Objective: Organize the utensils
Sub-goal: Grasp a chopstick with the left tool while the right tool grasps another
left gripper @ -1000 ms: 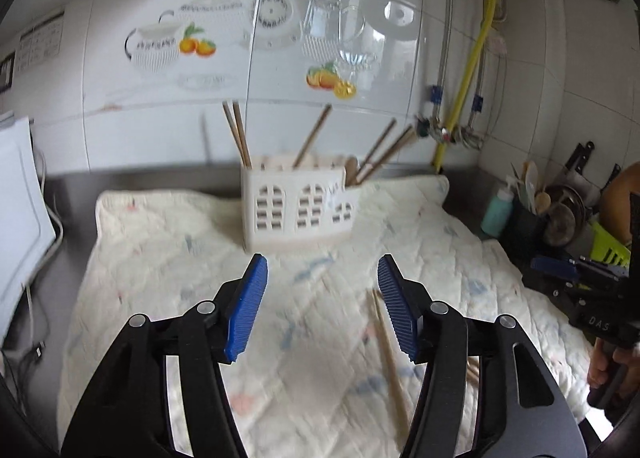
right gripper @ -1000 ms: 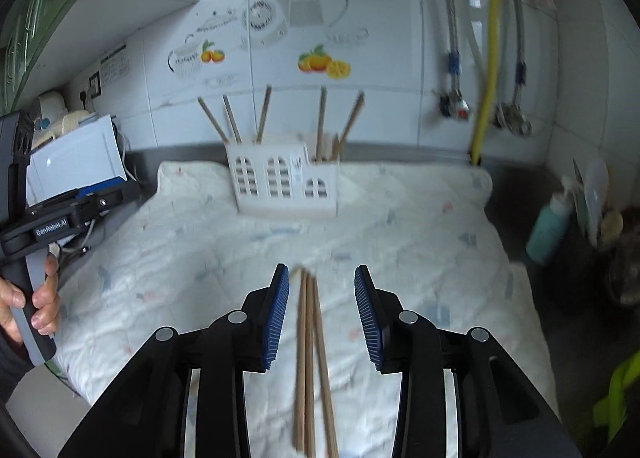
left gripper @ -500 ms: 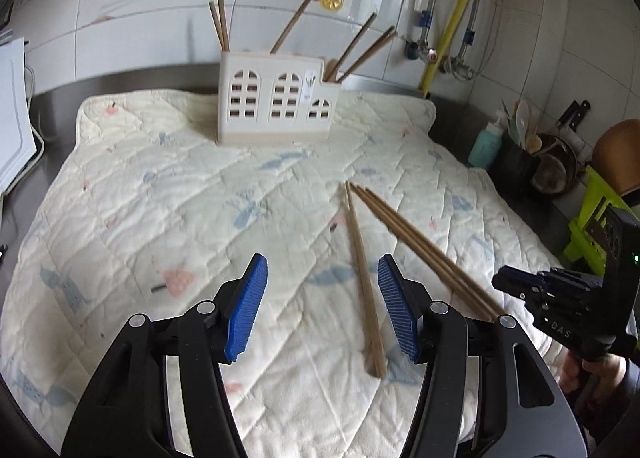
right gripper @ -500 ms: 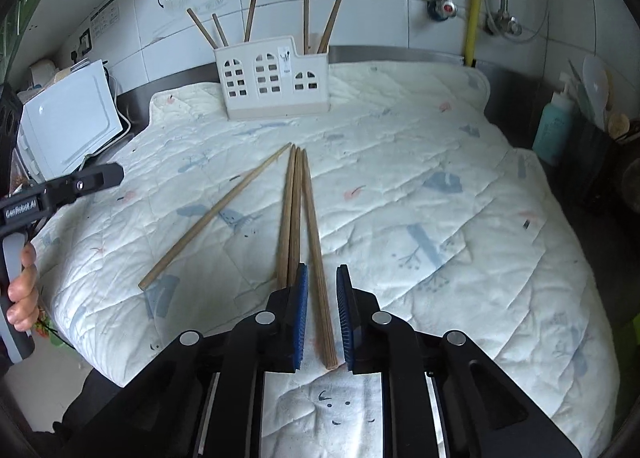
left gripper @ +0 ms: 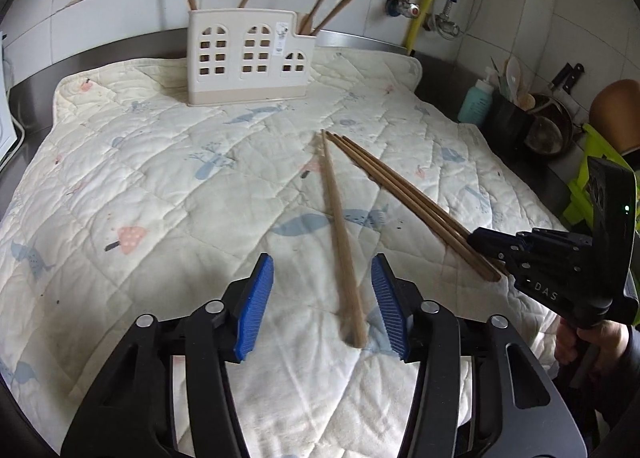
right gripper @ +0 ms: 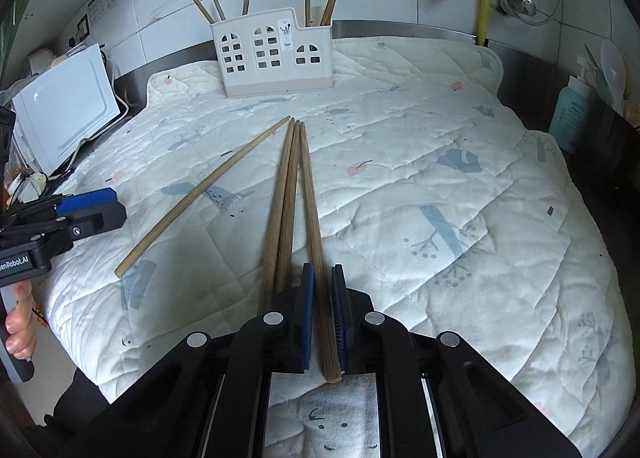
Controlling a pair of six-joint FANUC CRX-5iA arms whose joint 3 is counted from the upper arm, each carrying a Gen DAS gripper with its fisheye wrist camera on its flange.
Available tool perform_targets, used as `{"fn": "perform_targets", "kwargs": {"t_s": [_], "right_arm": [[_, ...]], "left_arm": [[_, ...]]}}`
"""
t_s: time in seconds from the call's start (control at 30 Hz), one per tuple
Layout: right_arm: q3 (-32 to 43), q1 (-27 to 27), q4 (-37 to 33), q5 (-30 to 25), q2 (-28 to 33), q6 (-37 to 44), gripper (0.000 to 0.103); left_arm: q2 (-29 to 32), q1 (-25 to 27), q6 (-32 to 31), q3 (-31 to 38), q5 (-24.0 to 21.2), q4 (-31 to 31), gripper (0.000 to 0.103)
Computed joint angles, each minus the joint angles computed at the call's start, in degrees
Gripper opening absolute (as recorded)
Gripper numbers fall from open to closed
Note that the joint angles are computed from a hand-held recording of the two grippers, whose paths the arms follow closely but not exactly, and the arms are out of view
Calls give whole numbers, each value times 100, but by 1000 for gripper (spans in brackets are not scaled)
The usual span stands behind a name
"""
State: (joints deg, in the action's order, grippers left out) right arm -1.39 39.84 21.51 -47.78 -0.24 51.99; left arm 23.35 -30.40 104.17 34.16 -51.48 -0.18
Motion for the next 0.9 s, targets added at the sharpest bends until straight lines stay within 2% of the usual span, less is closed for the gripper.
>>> {"fn": "perform_targets", "kwargs": {"t_s": [0.17,0.33,0.53,0.63,0.77,0.9], "right_arm": [[-56,6,40,24,-41,-12,7],[-128,-22,1,78,-105,-27,7],[-182,-35,-22,155,-131,-39,7],[-222,-25,15,206,-139,-95,7],[-244,-24,33,242,-148,-160,7],[-317,21,172,293,-208,-332,7]], "left_arm": [[237,-83,-249,239,-5,125,35],[544,-85,-103,616,-217,194,27],[786,-55,1,888,-409,280,26],[849,-81,88,985,-448,186,23],[992,-142,285,1330,-761,-122,10],[1040,-181,486,1497,-940,-285,6]]}}
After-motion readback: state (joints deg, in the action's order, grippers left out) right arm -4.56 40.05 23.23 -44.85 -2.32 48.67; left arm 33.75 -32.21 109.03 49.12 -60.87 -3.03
